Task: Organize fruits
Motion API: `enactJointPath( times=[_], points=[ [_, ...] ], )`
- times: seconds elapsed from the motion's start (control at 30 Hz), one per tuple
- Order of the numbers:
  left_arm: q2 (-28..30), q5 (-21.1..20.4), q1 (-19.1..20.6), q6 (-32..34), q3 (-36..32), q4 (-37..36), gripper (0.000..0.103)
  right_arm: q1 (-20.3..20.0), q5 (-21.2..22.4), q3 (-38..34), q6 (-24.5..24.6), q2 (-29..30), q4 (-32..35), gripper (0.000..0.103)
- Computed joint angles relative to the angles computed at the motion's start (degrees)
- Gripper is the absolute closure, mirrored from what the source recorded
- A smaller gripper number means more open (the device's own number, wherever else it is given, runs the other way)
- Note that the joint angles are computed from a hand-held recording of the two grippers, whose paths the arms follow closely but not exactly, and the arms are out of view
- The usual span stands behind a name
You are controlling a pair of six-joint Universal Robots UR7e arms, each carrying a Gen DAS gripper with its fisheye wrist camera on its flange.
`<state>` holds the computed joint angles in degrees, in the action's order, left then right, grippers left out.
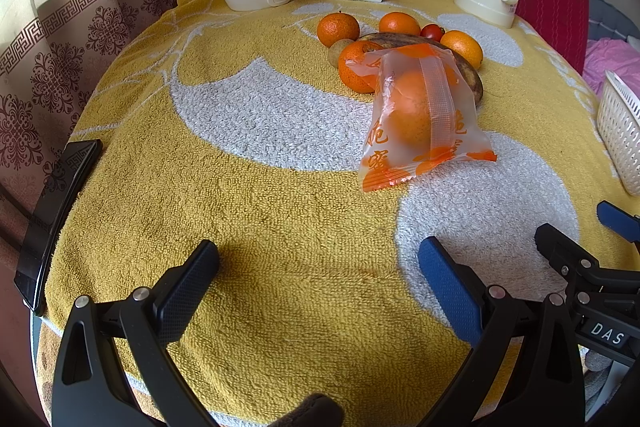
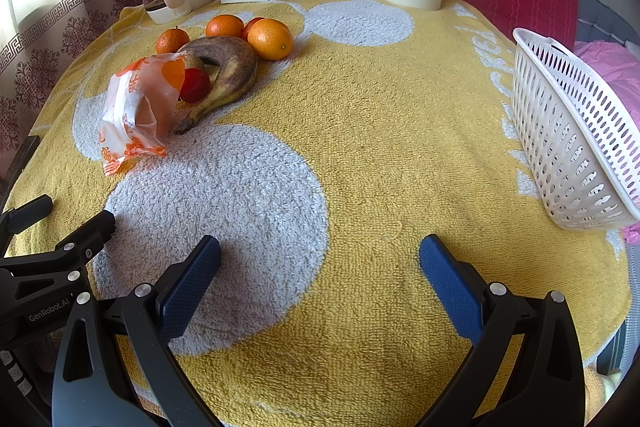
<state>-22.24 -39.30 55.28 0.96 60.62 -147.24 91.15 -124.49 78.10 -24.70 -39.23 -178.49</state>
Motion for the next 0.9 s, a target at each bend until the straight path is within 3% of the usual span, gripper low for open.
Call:
enactJointPath(
  times=[0.9],
  points=[
    [-0.48, 0.54, -0.1, -0.47, 0.49, 0.51, 0.005, 0.08, -0.08, -0.77, 0.35, 0.15, 1.39, 0.002]
  ],
)
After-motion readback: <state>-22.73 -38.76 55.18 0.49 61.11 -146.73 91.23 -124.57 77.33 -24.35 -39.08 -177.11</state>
